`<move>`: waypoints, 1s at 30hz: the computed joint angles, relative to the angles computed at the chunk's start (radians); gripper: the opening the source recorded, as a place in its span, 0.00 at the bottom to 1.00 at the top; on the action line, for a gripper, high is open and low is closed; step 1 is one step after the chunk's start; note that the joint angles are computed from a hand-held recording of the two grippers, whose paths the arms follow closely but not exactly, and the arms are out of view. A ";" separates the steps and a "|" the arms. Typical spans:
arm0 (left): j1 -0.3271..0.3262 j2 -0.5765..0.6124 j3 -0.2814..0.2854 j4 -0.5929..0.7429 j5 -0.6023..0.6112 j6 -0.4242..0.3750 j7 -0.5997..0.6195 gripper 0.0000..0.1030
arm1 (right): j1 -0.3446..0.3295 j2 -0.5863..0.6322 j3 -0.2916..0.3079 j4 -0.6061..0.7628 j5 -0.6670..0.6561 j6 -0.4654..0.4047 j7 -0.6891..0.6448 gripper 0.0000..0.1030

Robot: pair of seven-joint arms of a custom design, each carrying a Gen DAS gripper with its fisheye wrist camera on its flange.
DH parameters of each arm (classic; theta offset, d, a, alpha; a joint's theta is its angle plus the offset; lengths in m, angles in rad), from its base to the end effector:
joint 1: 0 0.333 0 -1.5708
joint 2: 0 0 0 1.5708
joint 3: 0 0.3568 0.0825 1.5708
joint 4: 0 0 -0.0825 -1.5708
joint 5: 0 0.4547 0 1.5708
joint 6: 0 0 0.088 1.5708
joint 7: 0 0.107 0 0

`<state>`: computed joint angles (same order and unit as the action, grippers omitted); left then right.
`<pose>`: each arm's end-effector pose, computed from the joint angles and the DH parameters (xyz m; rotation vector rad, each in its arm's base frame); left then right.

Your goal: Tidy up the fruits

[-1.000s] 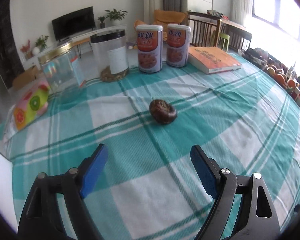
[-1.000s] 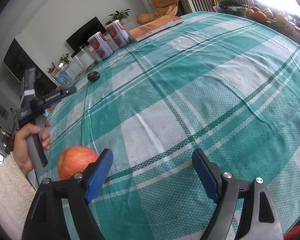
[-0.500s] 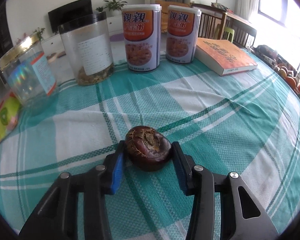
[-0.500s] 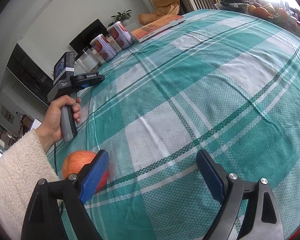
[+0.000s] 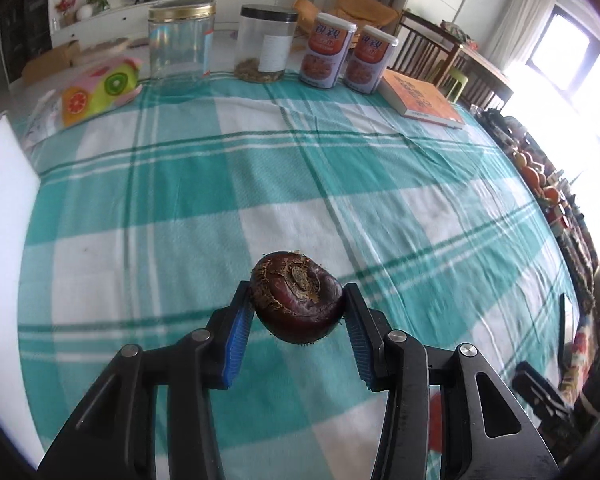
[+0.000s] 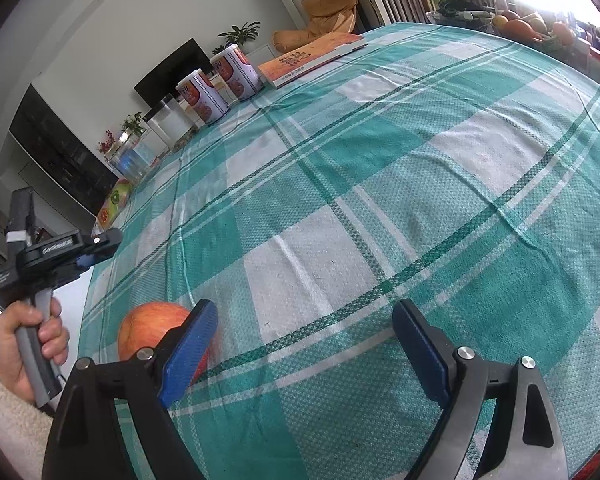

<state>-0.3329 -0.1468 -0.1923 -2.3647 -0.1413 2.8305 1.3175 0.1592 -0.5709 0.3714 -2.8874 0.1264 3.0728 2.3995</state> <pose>0.5004 -0.2842 0.4510 -1.8396 2.1554 -0.8546 0.3594 0.1887 0.3999 -1.3353 2.0156 -0.2922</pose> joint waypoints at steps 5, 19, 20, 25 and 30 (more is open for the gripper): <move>-0.056 -0.224 -0.010 -0.208 0.008 -0.033 -0.058 0.45 | -0.009 -0.008 0.015 0.003 -0.018 -0.023 0.005 0.86; 0.148 -0.305 -0.202 -0.376 0.447 0.078 -0.505 0.49 | -0.083 -0.022 0.104 0.045 -0.166 -0.125 0.083 0.86; 0.150 -0.299 -0.199 -0.377 0.465 0.084 -0.520 0.52 | -0.083 -0.023 0.104 0.046 -0.176 -0.128 0.090 0.86; 0.206 -0.306 -0.253 -0.386 0.599 0.100 -0.640 0.80 | -0.072 -0.014 0.085 0.051 -0.209 -0.139 0.108 0.86; 0.163 -0.293 -0.209 -0.378 0.652 0.076 -0.671 0.87 | -0.058 -0.012 0.061 0.041 -0.209 -0.120 0.118 0.86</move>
<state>-0.1696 -0.4397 -0.4013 -2.7426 0.5102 2.9068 0.6462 0.1017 -0.5825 0.4320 -2.8459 -0.0830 2.9531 2.5179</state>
